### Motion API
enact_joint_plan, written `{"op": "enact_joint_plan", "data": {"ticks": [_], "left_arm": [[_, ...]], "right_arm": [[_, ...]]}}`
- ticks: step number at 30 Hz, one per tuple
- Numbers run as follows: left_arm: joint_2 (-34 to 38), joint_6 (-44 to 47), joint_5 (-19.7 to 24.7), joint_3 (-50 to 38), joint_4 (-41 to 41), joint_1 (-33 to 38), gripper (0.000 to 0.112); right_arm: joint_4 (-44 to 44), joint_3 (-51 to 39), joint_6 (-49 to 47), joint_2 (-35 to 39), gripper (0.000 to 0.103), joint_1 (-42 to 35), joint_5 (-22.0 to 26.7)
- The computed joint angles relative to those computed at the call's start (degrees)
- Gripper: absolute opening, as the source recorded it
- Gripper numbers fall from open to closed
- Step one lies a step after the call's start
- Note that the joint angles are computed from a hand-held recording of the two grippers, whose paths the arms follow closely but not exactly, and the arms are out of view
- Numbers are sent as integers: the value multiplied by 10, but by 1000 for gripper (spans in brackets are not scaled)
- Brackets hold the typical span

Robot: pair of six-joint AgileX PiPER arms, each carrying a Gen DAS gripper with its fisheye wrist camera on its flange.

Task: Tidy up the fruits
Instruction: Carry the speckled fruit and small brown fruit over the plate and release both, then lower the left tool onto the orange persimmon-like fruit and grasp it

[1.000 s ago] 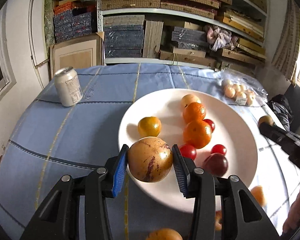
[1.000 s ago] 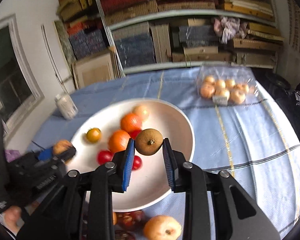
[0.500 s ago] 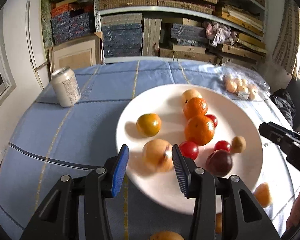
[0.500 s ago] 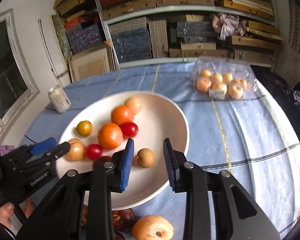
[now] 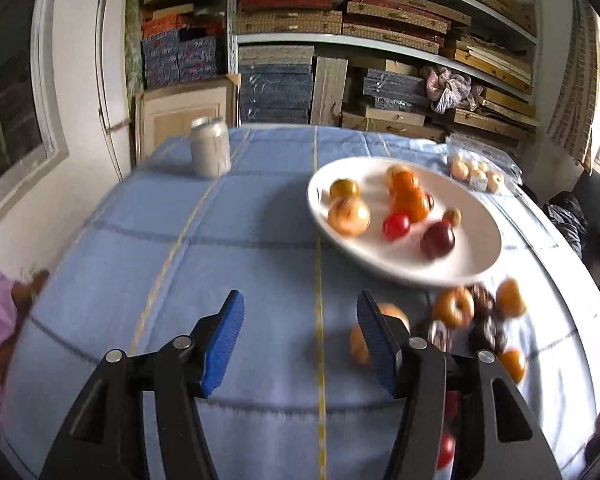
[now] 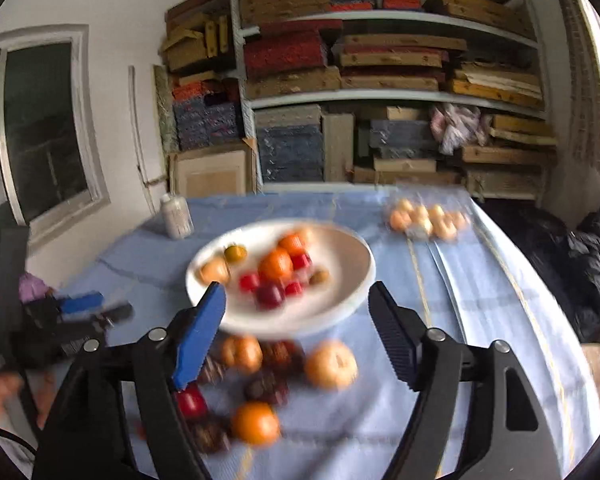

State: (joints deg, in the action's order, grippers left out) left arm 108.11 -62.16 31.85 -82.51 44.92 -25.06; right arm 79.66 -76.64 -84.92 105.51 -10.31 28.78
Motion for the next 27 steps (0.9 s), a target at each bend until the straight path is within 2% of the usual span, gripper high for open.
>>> {"op": "enact_joint_plan", "data": {"ticks": [2,5,9,18,27], "left_arm": [[-3,4,-16,19,-17,2,59],[-1,6,-17,20,-15,-6,59],[15,-6,-5,-1,10,-19,59],[76,80,15,-90,-58,-17,59],[119,166,22,-140,-130,-7,61]], "right_arm": [[7,33,-22,-1,73,-13,0],[-46,40,42,6,73,-34,17],[-58,20,89,25,76,-55,43],[-75,19,96,24,81,-50,38],[-84,18,100,21,82,-48,42]]}}
